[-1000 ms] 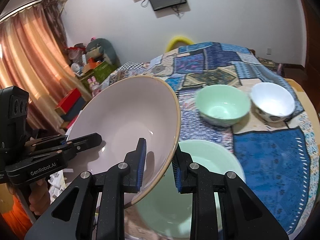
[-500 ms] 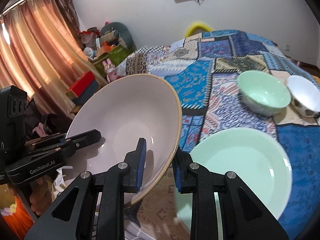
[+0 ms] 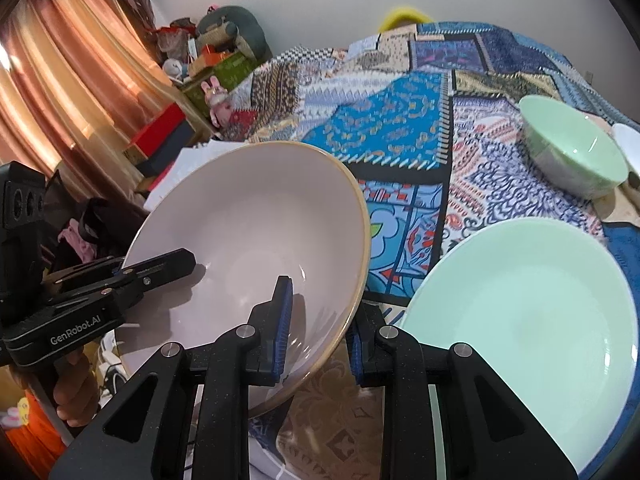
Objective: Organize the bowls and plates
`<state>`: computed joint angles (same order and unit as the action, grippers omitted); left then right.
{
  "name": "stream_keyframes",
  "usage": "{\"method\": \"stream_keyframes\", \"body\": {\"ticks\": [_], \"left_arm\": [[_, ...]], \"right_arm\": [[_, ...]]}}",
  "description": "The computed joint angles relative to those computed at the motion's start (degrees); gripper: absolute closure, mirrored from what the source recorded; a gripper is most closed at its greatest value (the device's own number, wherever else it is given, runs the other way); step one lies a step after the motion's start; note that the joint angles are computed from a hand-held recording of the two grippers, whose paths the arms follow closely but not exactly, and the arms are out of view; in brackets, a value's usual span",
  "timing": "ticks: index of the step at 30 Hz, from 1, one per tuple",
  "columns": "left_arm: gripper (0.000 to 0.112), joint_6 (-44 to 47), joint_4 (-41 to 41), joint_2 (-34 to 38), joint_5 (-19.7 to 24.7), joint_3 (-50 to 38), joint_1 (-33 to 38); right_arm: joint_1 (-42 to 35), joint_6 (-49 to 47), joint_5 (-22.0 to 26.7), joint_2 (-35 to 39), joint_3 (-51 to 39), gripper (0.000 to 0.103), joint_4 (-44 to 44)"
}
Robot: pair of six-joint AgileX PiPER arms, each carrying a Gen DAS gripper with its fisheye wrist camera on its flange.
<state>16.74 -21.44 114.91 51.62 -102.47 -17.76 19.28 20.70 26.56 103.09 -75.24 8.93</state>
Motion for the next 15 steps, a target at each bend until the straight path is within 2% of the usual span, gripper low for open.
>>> {"method": "stream_keyframes", "body": {"ticks": [9,15], "left_arm": [[0.095,-0.86,0.00,5.32,0.71,-2.58,1.23],[0.095,-0.99,-0.29,7.67,1.11,-4.04,1.82]], "right_arm": [[-0.10,-1.93,3.25,5.01,-4.20,0.081,1.93],[1.52,3.10,4.92,6.77,-7.10,0.081,-4.77]]}}
